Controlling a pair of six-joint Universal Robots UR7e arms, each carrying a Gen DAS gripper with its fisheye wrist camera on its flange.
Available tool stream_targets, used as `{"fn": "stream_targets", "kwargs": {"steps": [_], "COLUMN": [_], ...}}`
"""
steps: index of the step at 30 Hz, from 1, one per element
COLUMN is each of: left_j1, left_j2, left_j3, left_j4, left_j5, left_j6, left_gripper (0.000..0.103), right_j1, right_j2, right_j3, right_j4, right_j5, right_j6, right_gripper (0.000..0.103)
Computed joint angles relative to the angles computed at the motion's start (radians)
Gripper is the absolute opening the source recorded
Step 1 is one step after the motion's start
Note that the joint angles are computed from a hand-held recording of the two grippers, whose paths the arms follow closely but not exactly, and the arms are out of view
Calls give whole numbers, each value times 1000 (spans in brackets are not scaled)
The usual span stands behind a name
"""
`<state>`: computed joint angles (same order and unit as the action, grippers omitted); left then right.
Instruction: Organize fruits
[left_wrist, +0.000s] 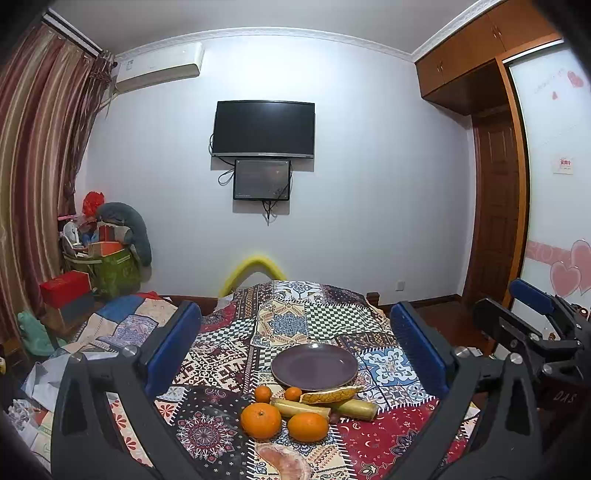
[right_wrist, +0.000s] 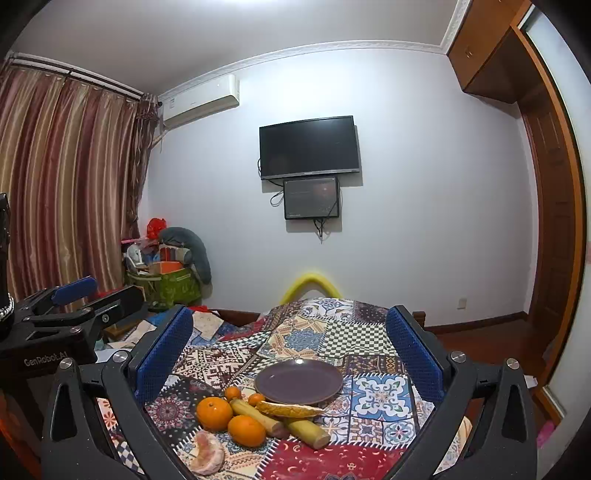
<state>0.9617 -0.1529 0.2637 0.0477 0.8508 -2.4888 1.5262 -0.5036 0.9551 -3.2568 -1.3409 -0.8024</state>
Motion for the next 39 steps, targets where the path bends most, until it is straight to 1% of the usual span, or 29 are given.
{"fn": "stream_targets", "kwargs": {"steps": [6,8,12,19,29,34,39], "left_j1": [0,0,1,2,2,1,1], "left_j2": [19,12,25,32,21,5,13], "left_j3": [-43,-31,-61,-75,-53,-18,-35], "left_j4": [32,24,47,57,49,23,35], "left_j5": [-8,-9,-9,-8,-6,-9,-7], "left_j6": [-6,-6,-14,-15,-13,-1,-6], "left_gripper": [103,103,103,103,103,103,103], "right_j1": [0,-1,-1,-1,-1,-3,-3], "right_j2": [-3,-3,-2,-1,-2,-5,-3], "right_j3": [0,-2,-5,-5,-4,-1,-3], "right_j4": [7,8,14,6,10,10,10], "right_j5": [-1,-2,-1,-8,-8,-2,2], "right_j6": [2,3,7,2,7,9,6], "right_gripper": [103,103,103,103,103,103,103]}}
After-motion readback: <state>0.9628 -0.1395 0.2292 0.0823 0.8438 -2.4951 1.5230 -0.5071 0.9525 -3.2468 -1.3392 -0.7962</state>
